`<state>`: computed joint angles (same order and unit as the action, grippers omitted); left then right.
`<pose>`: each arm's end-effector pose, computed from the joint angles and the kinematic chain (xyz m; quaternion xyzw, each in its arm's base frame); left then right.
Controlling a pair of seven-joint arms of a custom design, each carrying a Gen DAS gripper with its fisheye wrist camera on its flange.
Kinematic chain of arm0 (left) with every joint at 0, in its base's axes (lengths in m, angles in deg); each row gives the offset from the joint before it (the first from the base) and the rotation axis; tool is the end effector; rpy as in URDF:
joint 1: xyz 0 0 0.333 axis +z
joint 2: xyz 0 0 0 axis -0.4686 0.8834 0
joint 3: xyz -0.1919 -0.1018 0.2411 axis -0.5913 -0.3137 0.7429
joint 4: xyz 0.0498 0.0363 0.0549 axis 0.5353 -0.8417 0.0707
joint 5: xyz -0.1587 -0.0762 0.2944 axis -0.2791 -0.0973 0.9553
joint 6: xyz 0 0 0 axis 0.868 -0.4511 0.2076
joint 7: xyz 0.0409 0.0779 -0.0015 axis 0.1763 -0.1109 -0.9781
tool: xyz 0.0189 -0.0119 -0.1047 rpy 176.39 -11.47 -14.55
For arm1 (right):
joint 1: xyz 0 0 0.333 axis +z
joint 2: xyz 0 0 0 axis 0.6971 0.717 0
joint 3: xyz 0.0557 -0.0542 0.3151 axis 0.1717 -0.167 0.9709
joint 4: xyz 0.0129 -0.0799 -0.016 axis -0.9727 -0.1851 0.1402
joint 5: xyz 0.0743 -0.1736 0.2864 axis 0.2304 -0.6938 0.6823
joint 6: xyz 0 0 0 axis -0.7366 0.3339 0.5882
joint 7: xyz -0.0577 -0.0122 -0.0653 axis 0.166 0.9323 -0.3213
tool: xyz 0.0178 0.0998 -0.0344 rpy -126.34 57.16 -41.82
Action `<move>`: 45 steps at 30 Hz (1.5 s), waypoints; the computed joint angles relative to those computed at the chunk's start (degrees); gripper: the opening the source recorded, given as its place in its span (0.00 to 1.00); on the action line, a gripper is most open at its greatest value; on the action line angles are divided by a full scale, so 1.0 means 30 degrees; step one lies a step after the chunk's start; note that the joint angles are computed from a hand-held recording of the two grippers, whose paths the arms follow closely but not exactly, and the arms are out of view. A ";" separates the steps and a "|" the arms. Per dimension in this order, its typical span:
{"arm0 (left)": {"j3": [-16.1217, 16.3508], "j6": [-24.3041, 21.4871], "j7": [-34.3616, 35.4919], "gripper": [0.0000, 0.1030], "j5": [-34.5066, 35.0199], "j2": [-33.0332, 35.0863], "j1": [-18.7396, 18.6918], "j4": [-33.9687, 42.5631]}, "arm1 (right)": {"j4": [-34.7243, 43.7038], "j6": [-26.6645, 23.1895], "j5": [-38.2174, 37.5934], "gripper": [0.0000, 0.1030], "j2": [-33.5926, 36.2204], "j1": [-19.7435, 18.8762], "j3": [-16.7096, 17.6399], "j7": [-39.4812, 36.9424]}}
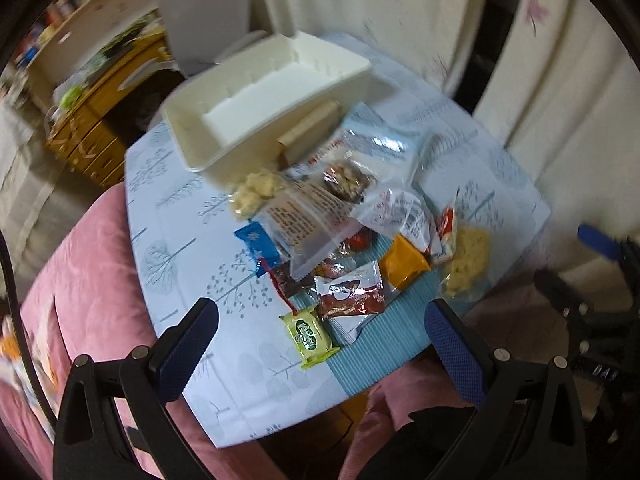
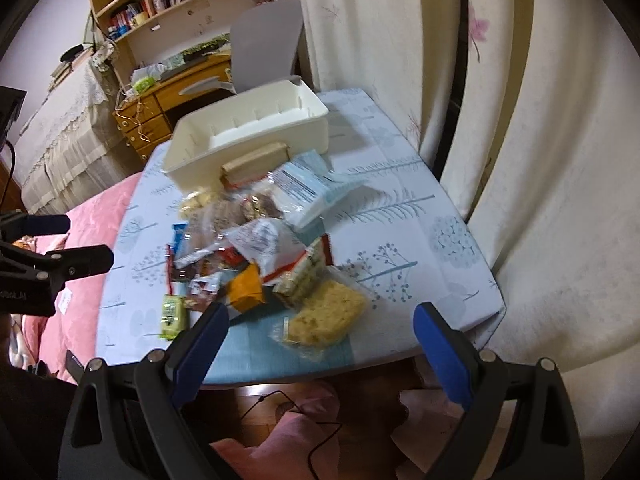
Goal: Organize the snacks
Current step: 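Lower the left tool to the chocolate wafer while the right tool lowers to the cracker bag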
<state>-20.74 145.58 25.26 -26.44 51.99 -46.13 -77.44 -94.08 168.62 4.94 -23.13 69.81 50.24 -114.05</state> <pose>0.5057 -0.3126 0.5186 -0.3595 0.9168 -0.1362 0.1081 0.3651 0.3011 0.4910 -0.5036 0.8112 -0.2195 0.2007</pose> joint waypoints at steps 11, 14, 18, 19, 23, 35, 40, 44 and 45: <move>0.0540 -0.3314 -0.1141 0.99 0.1601 0.4517 -0.0997 0.3924 | -0.1313 0.2878 0.0813 0.92 0.1317 -0.0601 -0.1146 -0.1469; 0.0678 -0.4352 -0.1703 0.97 0.1780 0.5581 -0.1211 0.5040 | -0.1424 0.3807 0.1876 0.92 0.1934 -0.0771 -0.1538 -0.2385; 0.0554 -0.5710 -0.1959 0.97 0.0973 0.6802 -0.1129 0.6471 | -0.1423 0.4960 0.3938 0.92 0.2830 -0.0948 -0.2048 -0.4351; 0.0562 -0.6081 -0.2047 0.96 0.0862 0.7130 -0.1166 0.6852 | -0.1527 0.5390 0.4648 0.92 0.3001 -0.0998 -0.2166 -0.4922; 0.0661 -0.7119 -0.2533 0.94 0.0413 0.8183 -0.1178 0.7995 | -0.1720 0.6544 0.7162 0.92 0.3589 -0.1107 -0.2415 -0.6997; 0.0438 -0.8108 -0.2518 0.63 -0.1967 1.0206 0.0069 0.9707 | -0.0839 0.7211 1.2405 0.91 0.5269 -0.1173 -0.2519 -1.2283; 0.0422 -0.7550 -0.2310 0.56 -0.2464 1.0395 0.0523 0.9417 | -0.0533 0.7330 1.4085 0.81 0.5693 -0.1257 -0.2477 -1.3682; 0.0285 -0.6884 -0.1510 0.43 -0.2839 1.0169 0.0979 0.8773 | -0.0384 0.7320 1.4299 0.71 0.5850 -0.1132 -0.2635 -1.3327; 0.0222 -0.6504 -0.1267 0.36 -0.3039 0.9936 0.1170 0.8224 | -0.0391 0.7300 1.4018 0.65 0.5827 -0.1046 -0.2774 -1.2921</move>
